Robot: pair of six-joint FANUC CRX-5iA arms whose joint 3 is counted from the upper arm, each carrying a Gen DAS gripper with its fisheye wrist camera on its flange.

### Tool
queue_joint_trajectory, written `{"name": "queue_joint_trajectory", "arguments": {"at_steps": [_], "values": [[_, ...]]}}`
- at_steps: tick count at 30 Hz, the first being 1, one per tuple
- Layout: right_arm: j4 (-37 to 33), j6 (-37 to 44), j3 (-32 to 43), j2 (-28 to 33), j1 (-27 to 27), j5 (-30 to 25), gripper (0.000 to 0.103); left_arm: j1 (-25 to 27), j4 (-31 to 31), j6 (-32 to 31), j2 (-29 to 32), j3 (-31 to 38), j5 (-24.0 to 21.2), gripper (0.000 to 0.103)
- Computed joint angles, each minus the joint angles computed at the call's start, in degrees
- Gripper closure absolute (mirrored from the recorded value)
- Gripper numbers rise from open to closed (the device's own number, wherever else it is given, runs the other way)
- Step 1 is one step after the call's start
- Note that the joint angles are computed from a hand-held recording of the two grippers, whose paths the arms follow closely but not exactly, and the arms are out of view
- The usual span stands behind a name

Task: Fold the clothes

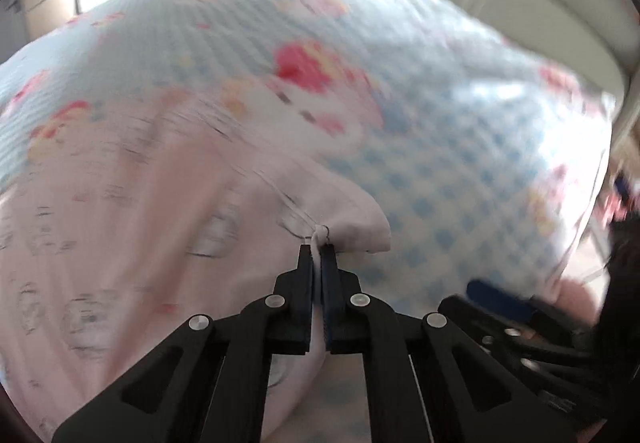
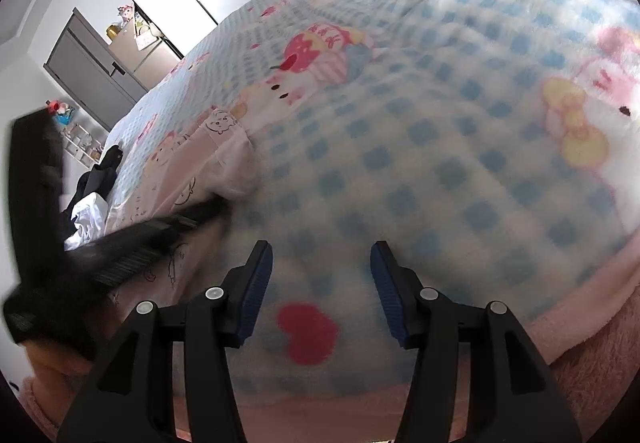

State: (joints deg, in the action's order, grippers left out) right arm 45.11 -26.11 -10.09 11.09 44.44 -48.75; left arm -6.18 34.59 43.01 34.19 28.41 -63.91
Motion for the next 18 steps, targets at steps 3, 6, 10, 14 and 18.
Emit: {"name": "queue_joint_trajectory", "arguments": {"at_steps": [3, 6, 10, 14, 18], "values": [[-1.47, 2.72, 2.04, 1.35, 0.3, -1.85, 0.049, 3.57, 4.38, 1.0, -0.76, -0.11, 0.59, 0.099], [-3.06, 5.65, 4.68, 2.86, 0.51, -3.54, 0.047, 7.35, 6.41, 4.02, 0.49, 2.55, -0.44, 0.099], [-4.47, 9.01, 7.78, 4.47, -0.35, -0.67, 0.047, 10.93, 5.62, 7.37, 1.52, 3.3, -0.87, 0.099], [-9.64, 20.75, 15.63, 9.04, -1.96, 4.46, 0.047, 13.72, 5.91, 8.71, 1.18, 0.85, -0.57, 0.099], [-19.63, 37.72, 29.6, 16.93, -3.12, 2.19, 0.047, 16.32, 7.13, 8.87, 0.04, -2.2, 1.03, 0.099]]}}
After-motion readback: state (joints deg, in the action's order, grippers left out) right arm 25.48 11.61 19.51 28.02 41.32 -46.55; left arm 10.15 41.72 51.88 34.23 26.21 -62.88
